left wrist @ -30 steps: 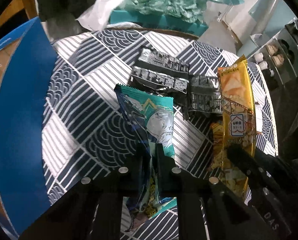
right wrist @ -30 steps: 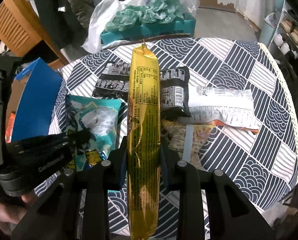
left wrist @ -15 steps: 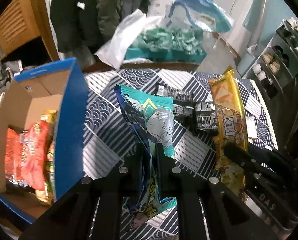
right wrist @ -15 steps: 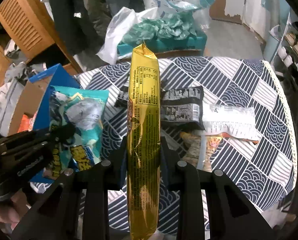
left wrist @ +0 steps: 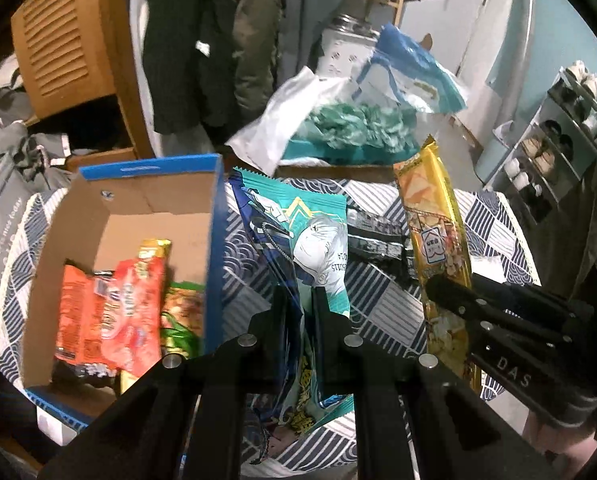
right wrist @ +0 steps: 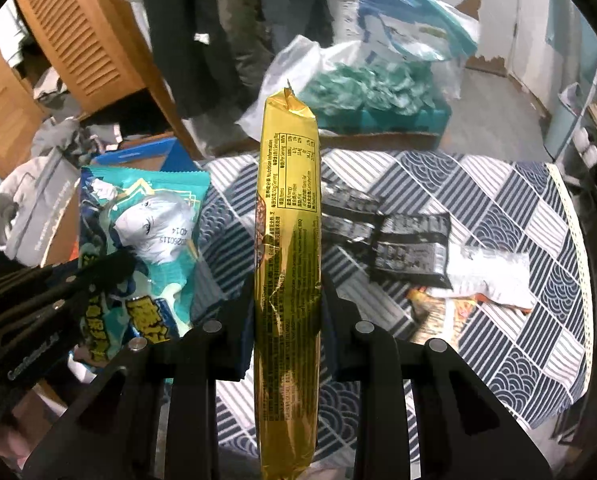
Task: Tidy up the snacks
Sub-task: 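Carry both bags over the cardboard box and open both tools to drop them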
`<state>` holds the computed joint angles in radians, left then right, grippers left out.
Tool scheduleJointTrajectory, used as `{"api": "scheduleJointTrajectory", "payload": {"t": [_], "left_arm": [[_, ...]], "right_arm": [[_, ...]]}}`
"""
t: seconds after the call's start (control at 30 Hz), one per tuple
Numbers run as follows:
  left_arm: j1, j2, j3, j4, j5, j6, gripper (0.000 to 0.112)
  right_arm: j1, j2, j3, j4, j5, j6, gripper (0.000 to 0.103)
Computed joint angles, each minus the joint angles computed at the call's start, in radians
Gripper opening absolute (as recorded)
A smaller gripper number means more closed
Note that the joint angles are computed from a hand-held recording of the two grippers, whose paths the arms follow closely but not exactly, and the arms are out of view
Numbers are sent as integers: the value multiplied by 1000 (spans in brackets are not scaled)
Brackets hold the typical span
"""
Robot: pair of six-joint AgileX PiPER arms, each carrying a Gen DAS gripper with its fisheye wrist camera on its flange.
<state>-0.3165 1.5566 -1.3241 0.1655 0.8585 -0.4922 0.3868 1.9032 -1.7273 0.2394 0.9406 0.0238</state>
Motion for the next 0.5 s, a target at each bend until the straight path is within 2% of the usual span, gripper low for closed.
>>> {"api": "scheduleJointTrajectory", "payload": {"t": [0.3,0.5], "left_arm": [[124,-94,53,-65,-11,89,11],[231,-137,86,-109,-26,158,11]], "right_arm": [[82,71,-172,-3,60,42,27],[142,152,-343,-20,131,76,27]]}}
